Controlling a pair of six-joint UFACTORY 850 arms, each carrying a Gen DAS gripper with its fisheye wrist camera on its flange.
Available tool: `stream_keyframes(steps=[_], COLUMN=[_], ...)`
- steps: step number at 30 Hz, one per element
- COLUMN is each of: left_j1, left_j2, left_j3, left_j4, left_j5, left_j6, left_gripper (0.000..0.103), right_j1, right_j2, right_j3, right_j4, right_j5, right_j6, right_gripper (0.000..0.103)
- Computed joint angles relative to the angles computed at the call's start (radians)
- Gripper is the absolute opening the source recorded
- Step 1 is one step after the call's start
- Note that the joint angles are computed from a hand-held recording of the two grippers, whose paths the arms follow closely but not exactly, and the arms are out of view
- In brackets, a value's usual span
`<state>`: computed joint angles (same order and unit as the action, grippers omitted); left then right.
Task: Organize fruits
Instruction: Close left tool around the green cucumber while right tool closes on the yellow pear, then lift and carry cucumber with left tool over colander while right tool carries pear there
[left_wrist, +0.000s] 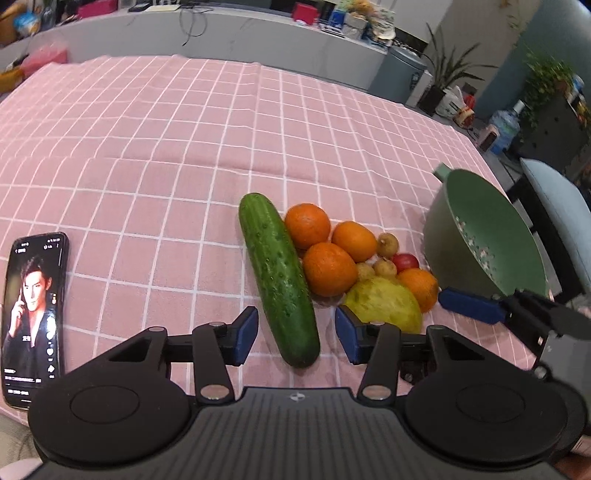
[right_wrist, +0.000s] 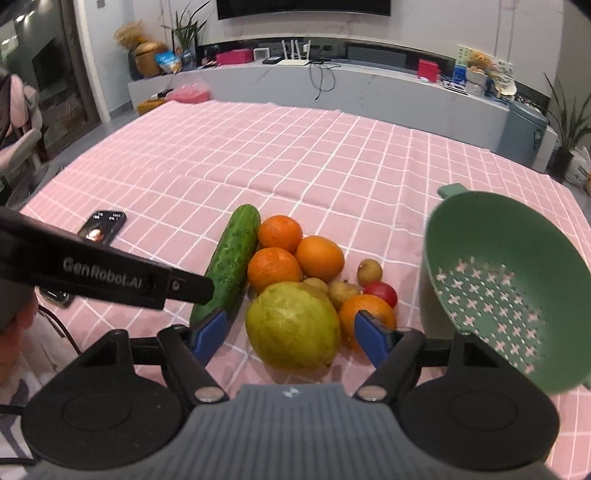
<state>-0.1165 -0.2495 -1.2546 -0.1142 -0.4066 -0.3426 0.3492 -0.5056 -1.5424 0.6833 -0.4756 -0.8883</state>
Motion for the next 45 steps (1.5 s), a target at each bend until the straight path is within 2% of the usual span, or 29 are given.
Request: stream_keyframes(steps=[6, 16, 22, 25, 26, 34, 38, 42, 45], left_j1=[0.015, 0.023, 0.025, 0.026, 0.024, 0.018, 0.022, 0.016, 0.014], left_j2=[-0.051, -0.111, -0.137, -0.135, -0.135, -0.097, -0.088, -0.096, -0.094], left_j3=[-0.045, -0.095, -0.116, -0.112, -0.112, -0.083, -0.087, -0.104, -0.096], left_j4=[-0.05, -0.072, -0.082, -0.095, -0.07, -0.019, -0.065, -0.064, -0.059], left_j5=[-0.025, -0.064, -0.07, -0.066, -0.068, -0.052, -0.109, -0.209, -0.212], left_j6=[0.039, 0.061, 0.065, 0.081, 0.06, 0.007, 0.051, 0.06, 0.04], left_gripper=[0.056, 0.056, 0.056, 0.048, 0.045, 0.043, 0.043, 0.043, 0.043], right_j1=[0.019, 0.06, 0.07, 0.069, 0.069, 0.048, 0.033, 0.019, 0.003], right_j2=[-0.027, -0.03, -0.023, -0.018, -0.014, 0.007, 0.004, 0.014, 0.023], right_j3=[-0.021, 0.001, 0.018, 0.025, 0.03, 0.026, -0.007, 0.002, 0.022], right_j4=[-0.068, -0.233, -0.277, -0.264, -0.259, -0.14, -0.163, -0.199, -0.197], right_j5=[0.013, 0.107, 0.151, 0.157, 0.157, 0.103, 0.036, -0.001, -0.01], right_j6=[0.018, 0.076, 0.093, 0.083, 0.08, 0.012, 0.063, 0.122, 0.157], right_gripper=[0.073, 0.068, 0.065, 0.064, 0.064, 0.064, 0.064, 0.064, 0.064])
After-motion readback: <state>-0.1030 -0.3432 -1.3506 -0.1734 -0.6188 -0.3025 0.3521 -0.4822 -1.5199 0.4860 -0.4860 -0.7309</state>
